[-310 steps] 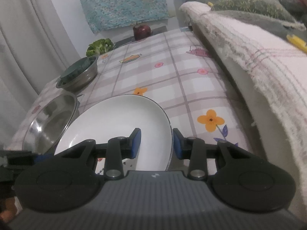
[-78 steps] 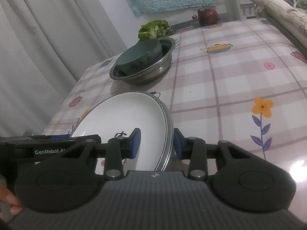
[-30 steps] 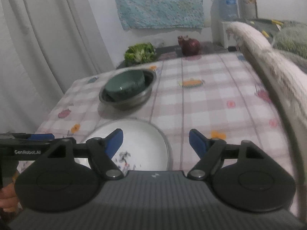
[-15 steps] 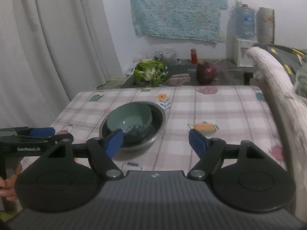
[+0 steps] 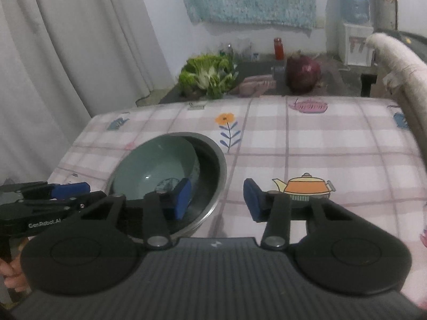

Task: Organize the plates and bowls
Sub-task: 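Close both grippers on the steel basin rim, then lift the steel basin with the green bowl using both grippers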

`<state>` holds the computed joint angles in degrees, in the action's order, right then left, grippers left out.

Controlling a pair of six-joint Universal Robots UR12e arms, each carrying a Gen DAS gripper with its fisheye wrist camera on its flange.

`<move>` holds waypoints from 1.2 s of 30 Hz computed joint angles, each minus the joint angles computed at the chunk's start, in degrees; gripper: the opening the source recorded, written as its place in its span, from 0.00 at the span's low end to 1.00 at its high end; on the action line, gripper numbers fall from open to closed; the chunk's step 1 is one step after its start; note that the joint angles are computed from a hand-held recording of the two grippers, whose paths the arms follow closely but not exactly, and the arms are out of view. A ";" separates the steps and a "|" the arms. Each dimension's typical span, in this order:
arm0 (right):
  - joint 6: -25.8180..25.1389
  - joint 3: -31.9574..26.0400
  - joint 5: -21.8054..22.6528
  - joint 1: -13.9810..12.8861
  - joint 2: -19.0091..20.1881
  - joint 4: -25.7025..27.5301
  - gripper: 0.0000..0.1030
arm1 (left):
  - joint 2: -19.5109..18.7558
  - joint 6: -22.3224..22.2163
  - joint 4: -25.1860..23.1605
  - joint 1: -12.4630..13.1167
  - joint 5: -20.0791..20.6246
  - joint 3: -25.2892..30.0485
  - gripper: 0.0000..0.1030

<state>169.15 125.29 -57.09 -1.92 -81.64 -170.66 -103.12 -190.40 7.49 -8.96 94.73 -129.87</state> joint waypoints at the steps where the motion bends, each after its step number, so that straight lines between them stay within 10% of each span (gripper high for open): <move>1: -0.20 -0.37 -0.17 0.21 0.55 0.29 0.38 | -0.29 0.24 -0.43 0.08 -0.14 0.24 0.37; 17: -1.40 -3.83 0.81 2.05 6.08 3.45 0.15 | -3.38 -0.66 0.88 0.96 -2.79 1.79 0.26; 36: -0.39 -3.00 2.93 1.36 6.19 1.01 0.14 | -3.16 -2.85 0.53 0.94 -2.84 1.74 0.21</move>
<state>168.76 122.28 -54.16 -0.56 -75.45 -169.64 -106.28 -193.25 8.03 -8.02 91.89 -128.12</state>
